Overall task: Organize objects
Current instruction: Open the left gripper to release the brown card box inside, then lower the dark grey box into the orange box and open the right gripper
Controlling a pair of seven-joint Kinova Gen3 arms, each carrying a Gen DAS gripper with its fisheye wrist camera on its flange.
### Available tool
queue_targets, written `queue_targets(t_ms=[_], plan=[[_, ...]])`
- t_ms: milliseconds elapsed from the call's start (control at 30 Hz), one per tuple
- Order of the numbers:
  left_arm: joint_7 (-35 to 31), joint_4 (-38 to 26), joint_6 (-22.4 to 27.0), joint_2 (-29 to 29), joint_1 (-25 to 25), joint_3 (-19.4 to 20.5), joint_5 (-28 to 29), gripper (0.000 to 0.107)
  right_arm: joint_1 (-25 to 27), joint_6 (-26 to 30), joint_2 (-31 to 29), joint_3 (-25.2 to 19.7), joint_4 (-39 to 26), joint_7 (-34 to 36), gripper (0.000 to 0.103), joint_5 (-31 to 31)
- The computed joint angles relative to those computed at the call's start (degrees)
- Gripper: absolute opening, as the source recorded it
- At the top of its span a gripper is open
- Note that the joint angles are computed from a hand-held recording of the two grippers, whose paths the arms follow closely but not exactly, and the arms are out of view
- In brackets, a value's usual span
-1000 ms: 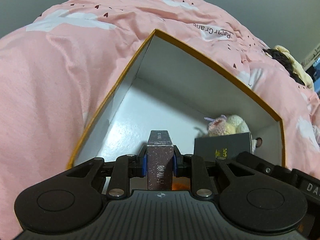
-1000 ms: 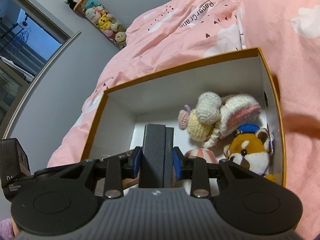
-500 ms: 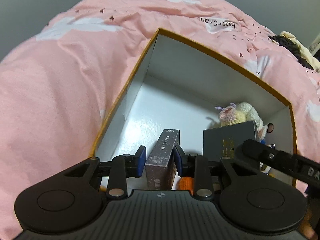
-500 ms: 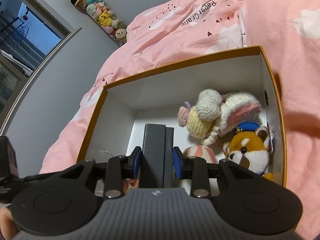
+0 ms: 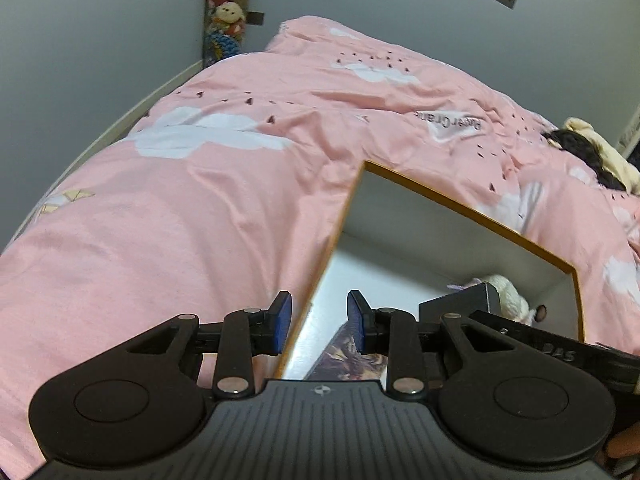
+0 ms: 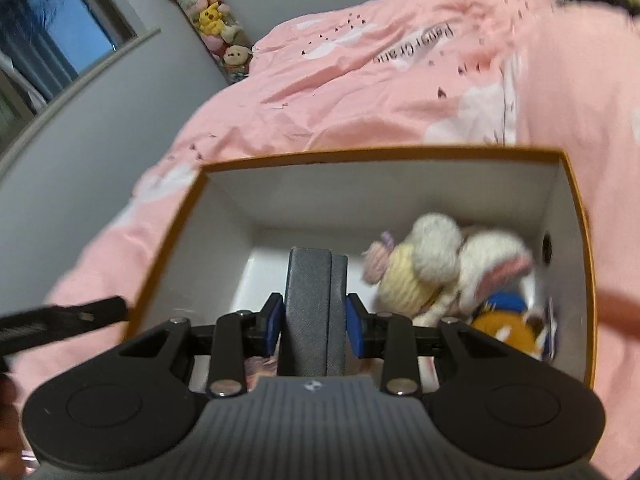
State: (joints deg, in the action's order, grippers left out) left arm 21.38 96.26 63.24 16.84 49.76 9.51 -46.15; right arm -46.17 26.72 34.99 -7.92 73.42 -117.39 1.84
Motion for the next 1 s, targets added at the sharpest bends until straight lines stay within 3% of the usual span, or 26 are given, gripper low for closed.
queue_targets(t_ms=[133,233,367,533,767,1000], plan=[[1.93,2.35,-2.3,-1.01,-0.69,-0.16,-0.1,0.035,-4.59,3.95,3.32,3.7,-5.08,-0.58,0.035,4.65],[2.92,3.91,-3.68,-1.69,-1.28,0.01,-0.16,0.035,-5.25,6.5,5.14,3.32,-7.57,0.58,0.035,6.06],[4.49,6.03,-5.74,-2.66,-2.17,0.17,-0.48,0.035,-4.13,9.54,6.26,1.21,-10.02,2.65,0.035,4.51],[6.82,8.44,-8.22,-3.79,-3.01,0.54,-1.5,0.035,1.14,15.97,8.75,-4.17,-15.13,4.57,0.035,-4.95],[9.23,10.57,-10.27,-4.86,-3.91,1.24,-2.14,0.035,1.78,21.06,9.42,-3.53,-17.24,2.33,0.035,-9.55],[10.53,10.82,-10.04,-5.0,-3.93,1.75,-2.73,0.035,-1.62,26.41,9.31,-1.96,-19.92,5.07,0.035,-6.24]])
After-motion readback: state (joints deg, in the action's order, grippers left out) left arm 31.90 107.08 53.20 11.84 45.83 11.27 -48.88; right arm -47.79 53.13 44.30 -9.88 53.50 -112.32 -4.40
